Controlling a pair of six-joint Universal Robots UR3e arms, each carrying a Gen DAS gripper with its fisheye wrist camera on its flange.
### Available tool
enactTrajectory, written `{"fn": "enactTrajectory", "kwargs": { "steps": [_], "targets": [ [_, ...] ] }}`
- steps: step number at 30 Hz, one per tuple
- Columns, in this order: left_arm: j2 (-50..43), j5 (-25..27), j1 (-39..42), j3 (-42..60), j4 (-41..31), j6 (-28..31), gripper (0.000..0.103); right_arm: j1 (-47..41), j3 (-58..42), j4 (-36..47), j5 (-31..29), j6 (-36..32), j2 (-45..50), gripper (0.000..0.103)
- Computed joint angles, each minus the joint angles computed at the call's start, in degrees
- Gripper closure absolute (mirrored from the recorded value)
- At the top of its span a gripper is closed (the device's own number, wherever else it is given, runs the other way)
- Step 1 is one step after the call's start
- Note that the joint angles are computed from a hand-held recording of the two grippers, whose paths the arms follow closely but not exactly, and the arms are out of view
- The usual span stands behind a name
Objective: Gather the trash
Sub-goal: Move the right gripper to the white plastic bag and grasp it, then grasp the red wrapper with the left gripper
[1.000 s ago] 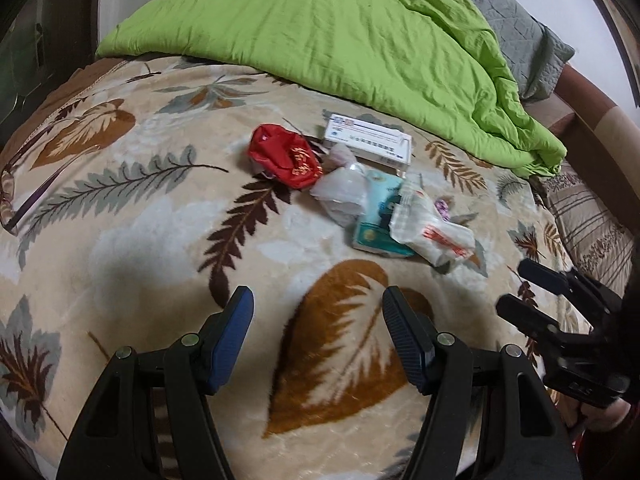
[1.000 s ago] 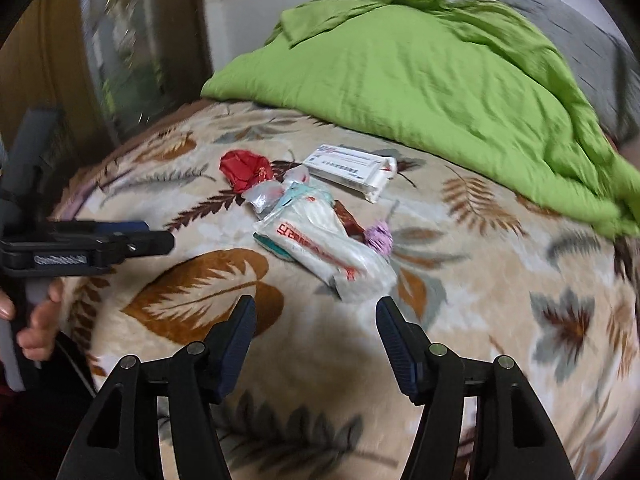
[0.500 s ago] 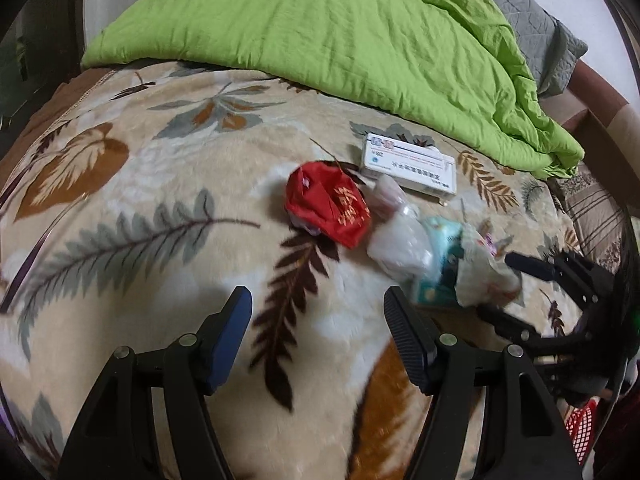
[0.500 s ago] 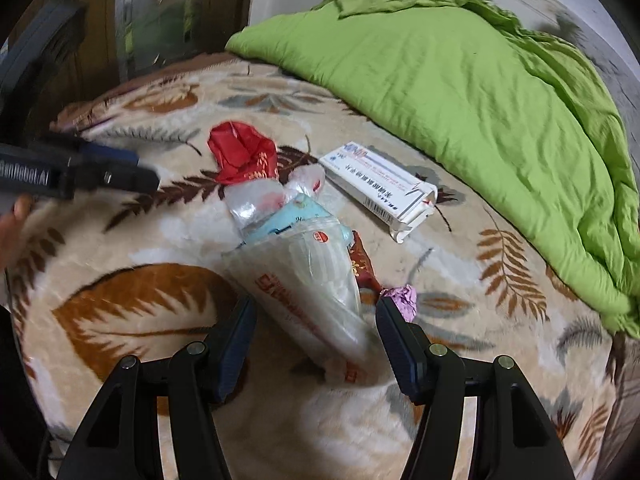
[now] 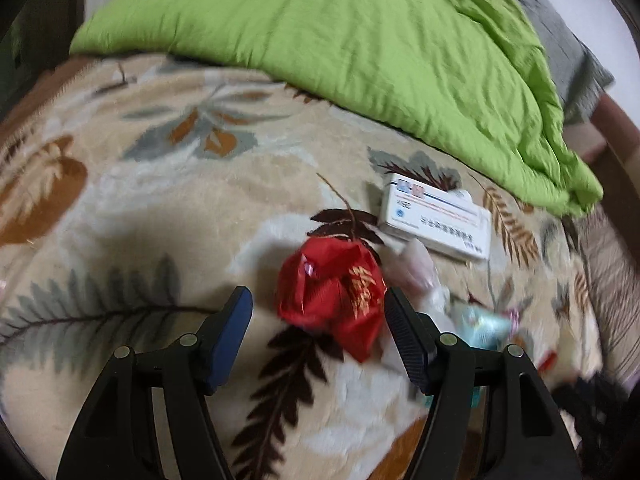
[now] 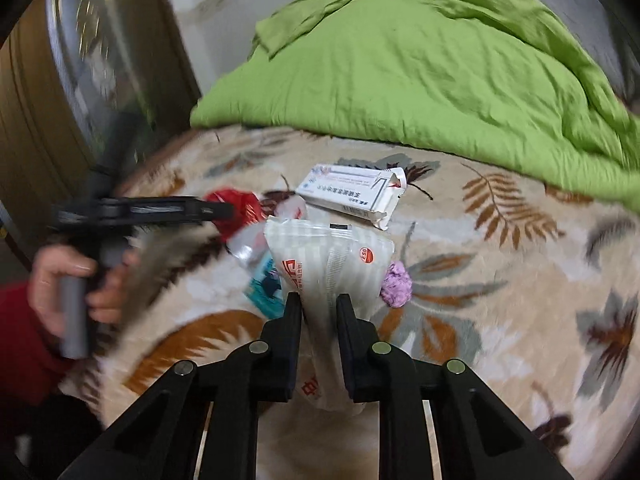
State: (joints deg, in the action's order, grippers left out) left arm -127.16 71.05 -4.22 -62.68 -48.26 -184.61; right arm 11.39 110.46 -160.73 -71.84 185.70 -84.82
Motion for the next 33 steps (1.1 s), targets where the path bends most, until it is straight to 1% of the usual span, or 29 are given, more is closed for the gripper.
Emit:
{"fn": "enactTrajectory", "kwargs": {
  "steps": [1,2,3,6,11,13,15,19,24,29,33],
  "targets": [
    [-1.1,-0.4,0.0,1.4,-0.8,-0.6,0.057,0.1,0.8,-0.7,0.2,0.9,-0.6,0.084],
    [-2.1,-0.8,0.0,2.6,-1.7,-0.8,0.064,0.1,1.4,-1.2,0.7,1.7,-1.2,0.084],
    [-2.9,-0.7,-0.1,3.4,-2.3,-1.0,0.068,0.1,2.1,-1.6,1.1,2.6,-1.8,0.084],
    [-1.8,1.1,-1.0,0.6,0.9,-1.3,0.077,-0.3,4.0,-2.7,2.2,5.3,-2.9,0.084],
    [5.9,0.7,-0.2,-10.3,7.2,-2.4,0.078,0.6,7.6,-4.9,1.6,9.9,-5.9,0.084],
    [10.6,2.1,-0.4,-16.0,10.5,-2.2,0.078,1.1,9.4,-6.1,0.9,12.2,-7.4,0.084],
    [15.7,1.8,-0.1,-22.0,13.3,-2.2,0.078,2.0,11.1,-7.3,-0.4,14.3,-8.8,0.084],
    [25.3,1.7,-0.2,-31.9,16.5,-0.8,0.078,2.8,14.6,-8.7,-2.5,17.6,-12.5,0.084],
    [36.3,1.0,-1.9,-43.1,17.1,1.3,0.078,3.2,18.9,-8.6,-4.3,20.7,-18.9,0.084],
    [44.2,4.8,-6.2,-51.8,20.0,2.0,0.078,3.4,23.3,-8.4,-4.8,23.2,-24.3,0.084],
    [46.0,8.3,-9.4,-55.2,23.0,1.4,0.078,4.5,24.9,-7.2,-7.0,24.3,-27.1,0.084]
  ]
}}
